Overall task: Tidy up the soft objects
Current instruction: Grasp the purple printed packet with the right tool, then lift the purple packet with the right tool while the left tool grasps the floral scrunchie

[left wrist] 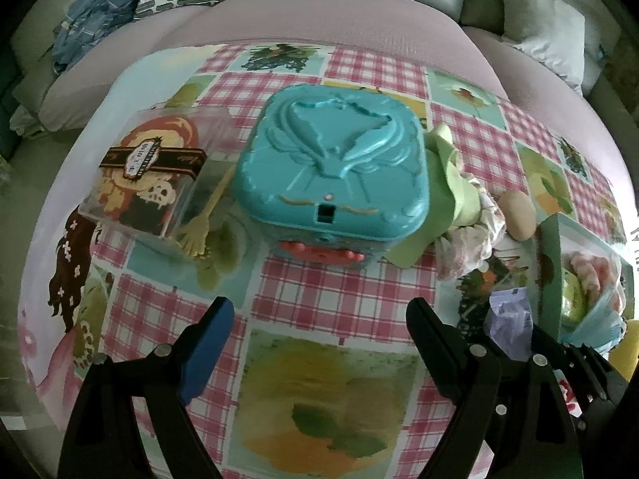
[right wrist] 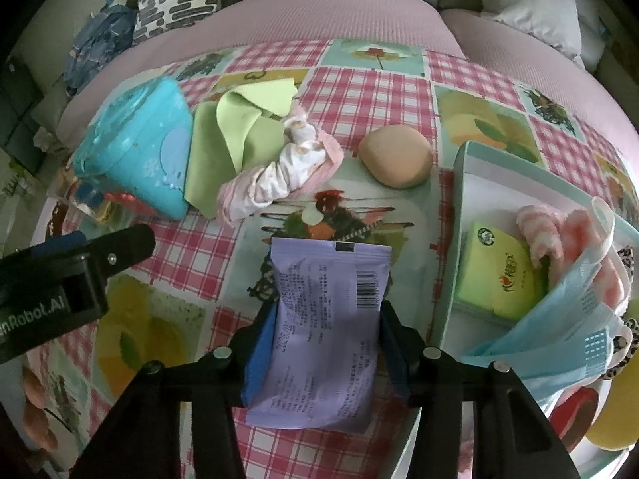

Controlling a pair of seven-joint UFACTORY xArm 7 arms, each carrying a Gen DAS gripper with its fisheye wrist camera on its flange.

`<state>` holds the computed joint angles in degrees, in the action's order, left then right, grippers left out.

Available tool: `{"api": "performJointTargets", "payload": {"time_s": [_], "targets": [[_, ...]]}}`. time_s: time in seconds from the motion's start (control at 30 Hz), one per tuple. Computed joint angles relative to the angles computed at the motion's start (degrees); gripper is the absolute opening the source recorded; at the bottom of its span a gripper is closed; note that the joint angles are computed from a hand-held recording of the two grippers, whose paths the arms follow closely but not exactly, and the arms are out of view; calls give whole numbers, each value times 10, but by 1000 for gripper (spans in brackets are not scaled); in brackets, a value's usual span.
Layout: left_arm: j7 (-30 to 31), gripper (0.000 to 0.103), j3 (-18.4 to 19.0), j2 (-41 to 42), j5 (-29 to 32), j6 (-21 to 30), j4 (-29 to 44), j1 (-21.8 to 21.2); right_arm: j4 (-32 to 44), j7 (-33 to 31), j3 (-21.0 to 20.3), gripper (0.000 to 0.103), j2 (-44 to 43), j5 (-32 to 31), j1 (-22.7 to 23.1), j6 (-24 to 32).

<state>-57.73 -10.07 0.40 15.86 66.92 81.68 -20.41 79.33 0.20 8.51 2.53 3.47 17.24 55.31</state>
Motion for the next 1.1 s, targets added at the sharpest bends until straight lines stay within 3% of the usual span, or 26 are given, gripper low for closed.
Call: {"api": "performJointTargets", "payload": {"time_s": [0.57, 1.1], "targets": [[11, 88, -4, -8, -27, -45, -1, -1, 18, -34, -14, 50, -24, 47, -26, -35], [23, 84, -4, 52, 5, -18, 92, -29, 3, -33, -38, 50, -73, 89, -59, -72]]}}
